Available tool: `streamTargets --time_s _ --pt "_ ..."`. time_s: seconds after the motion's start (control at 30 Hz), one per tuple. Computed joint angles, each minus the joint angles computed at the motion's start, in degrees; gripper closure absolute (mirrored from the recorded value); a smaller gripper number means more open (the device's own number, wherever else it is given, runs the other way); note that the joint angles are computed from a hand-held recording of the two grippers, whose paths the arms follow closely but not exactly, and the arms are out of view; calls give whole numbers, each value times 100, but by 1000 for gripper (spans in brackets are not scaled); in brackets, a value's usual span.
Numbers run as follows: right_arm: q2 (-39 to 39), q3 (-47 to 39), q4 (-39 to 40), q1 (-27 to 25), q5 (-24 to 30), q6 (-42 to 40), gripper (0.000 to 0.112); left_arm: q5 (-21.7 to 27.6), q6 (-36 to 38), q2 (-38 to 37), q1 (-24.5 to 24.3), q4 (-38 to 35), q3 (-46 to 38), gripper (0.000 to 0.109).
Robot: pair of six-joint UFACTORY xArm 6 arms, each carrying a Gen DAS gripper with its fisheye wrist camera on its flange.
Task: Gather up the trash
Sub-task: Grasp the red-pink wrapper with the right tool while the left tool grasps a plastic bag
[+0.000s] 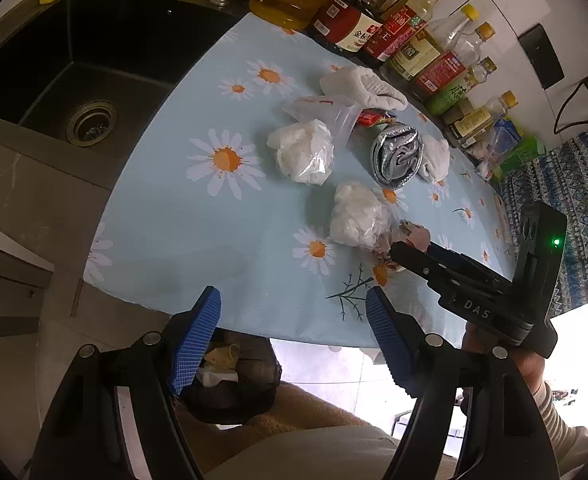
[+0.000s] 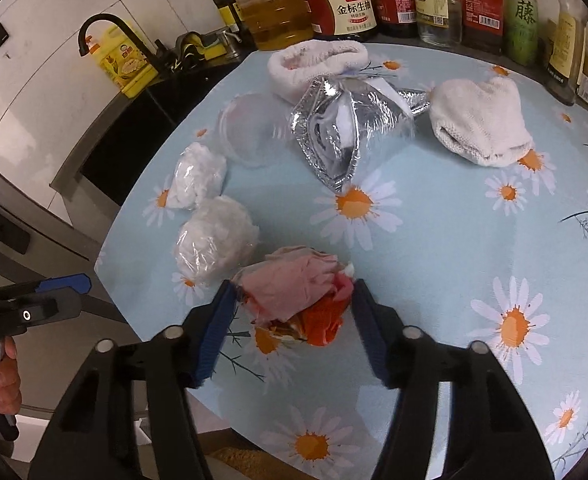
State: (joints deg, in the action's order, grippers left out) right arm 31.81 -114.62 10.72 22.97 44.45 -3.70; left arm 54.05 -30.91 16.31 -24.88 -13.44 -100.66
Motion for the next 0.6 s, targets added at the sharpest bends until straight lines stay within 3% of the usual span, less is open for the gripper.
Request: streamTargets --time_s 0.37,0.6 --pt "-327 522 47 -34 -435 -48 58 230 111 365 -36 -10 -502 36" --pt "-756 1102 150 -141 -745 53 58 723 363 1150 -80 -66 -1664 36"
